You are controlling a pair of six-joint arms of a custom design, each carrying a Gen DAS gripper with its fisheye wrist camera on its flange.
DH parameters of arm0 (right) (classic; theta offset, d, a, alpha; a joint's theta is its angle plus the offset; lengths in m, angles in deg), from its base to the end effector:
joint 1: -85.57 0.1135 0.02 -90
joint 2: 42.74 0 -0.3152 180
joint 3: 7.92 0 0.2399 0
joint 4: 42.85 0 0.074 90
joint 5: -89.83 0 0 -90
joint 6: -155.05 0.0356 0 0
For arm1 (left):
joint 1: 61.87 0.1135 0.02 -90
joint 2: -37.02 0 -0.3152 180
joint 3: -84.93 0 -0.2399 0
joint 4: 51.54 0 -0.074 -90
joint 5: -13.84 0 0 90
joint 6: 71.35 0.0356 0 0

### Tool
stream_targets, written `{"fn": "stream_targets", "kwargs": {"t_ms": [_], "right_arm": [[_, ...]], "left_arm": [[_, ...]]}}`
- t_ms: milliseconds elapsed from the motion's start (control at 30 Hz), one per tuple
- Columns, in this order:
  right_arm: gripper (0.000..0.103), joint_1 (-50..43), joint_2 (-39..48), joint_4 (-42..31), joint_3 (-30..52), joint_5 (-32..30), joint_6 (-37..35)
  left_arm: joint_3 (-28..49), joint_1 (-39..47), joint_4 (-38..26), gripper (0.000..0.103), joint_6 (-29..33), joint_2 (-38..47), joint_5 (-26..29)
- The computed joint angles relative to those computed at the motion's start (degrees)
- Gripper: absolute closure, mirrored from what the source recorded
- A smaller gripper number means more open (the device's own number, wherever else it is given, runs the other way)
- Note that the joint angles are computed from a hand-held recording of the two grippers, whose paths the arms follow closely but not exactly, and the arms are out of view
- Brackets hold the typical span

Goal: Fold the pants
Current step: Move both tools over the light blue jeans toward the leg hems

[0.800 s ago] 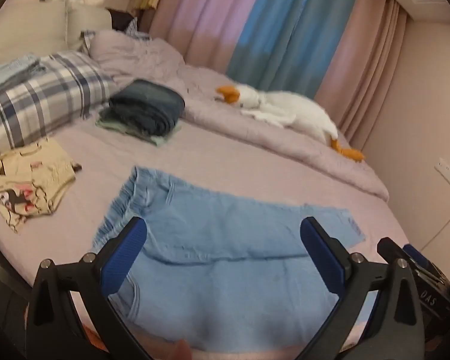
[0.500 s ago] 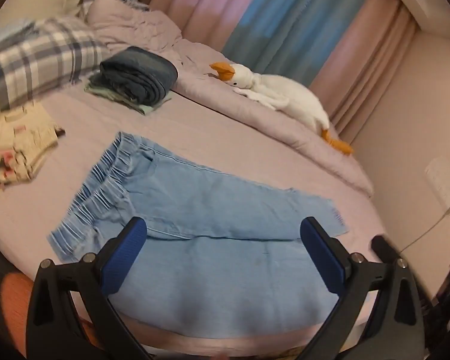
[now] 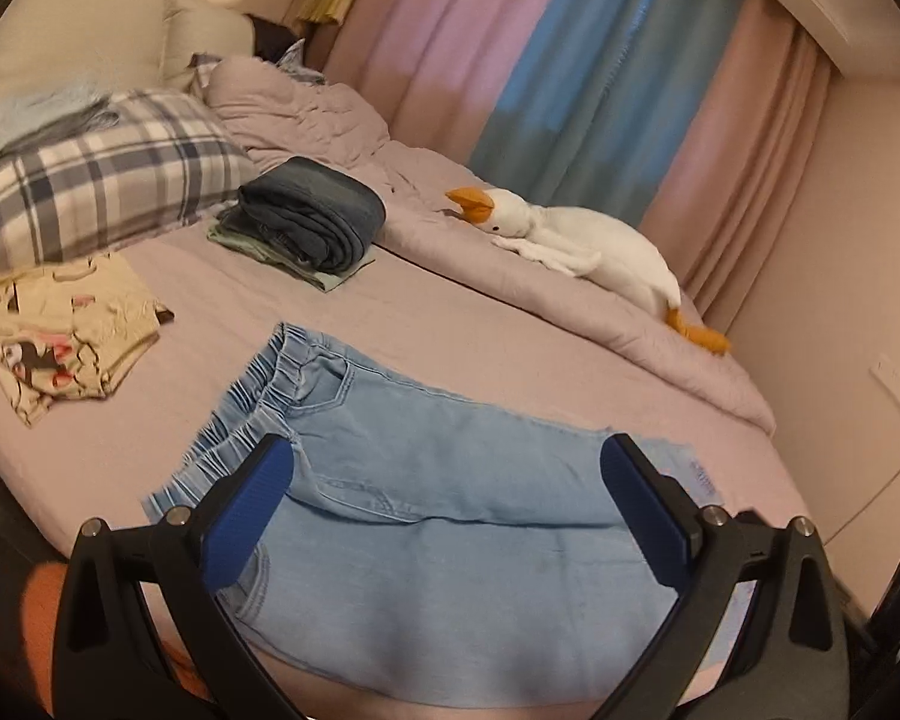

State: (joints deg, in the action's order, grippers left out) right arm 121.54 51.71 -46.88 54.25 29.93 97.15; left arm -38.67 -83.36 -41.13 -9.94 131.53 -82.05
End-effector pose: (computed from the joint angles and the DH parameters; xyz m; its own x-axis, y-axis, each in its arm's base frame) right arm 0.2790 0.1804 0.2376 -0.5022 0.2036 -0.8404 0.1013 0.9791 0.1766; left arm 0.3088 -0.1176 0.2288 -0.5137 -0.3093 -0.8003 0.0388 0.9234 -0.3818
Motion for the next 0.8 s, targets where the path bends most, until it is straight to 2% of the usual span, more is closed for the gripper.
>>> {"fn": "stream_targets", "kwargs": {"t_ms": [200, 333, 567, 700, 800], "right_arm": [[0.001, 0.0, 0.8, -0.8, 0.5, 1.0, 0.5], [0.001, -0.3, 1.4, -0.9, 0.7, -0.1, -0.5], [0.001, -0.8, 1.9, -1.5, 0.8, -0.4, -0.3], [0.001, -1.3, 1.0, 2.1, -1.1, -4.0, -1.4], [0.001, -0.8, 0.6, 2.9, -1.6, -4.0, -1.4]], "left_arm": [[0.2, 2.9, -1.8, 0.001, 1.1, 0.9, 5.8], [-0.3, 1.1, -1.0, 0.001, 2.7, 0.8, 2.7], [0.8, 1.8, -3.0, 0.001, 2.6, 1.3, 5.6], [0.7, 1.7, -3.1, 0.001, 2.2, 1.4, 5.7], [0.4, 2.1, -3.2, 0.001, 2.8, 1.0, 6.4]]}}
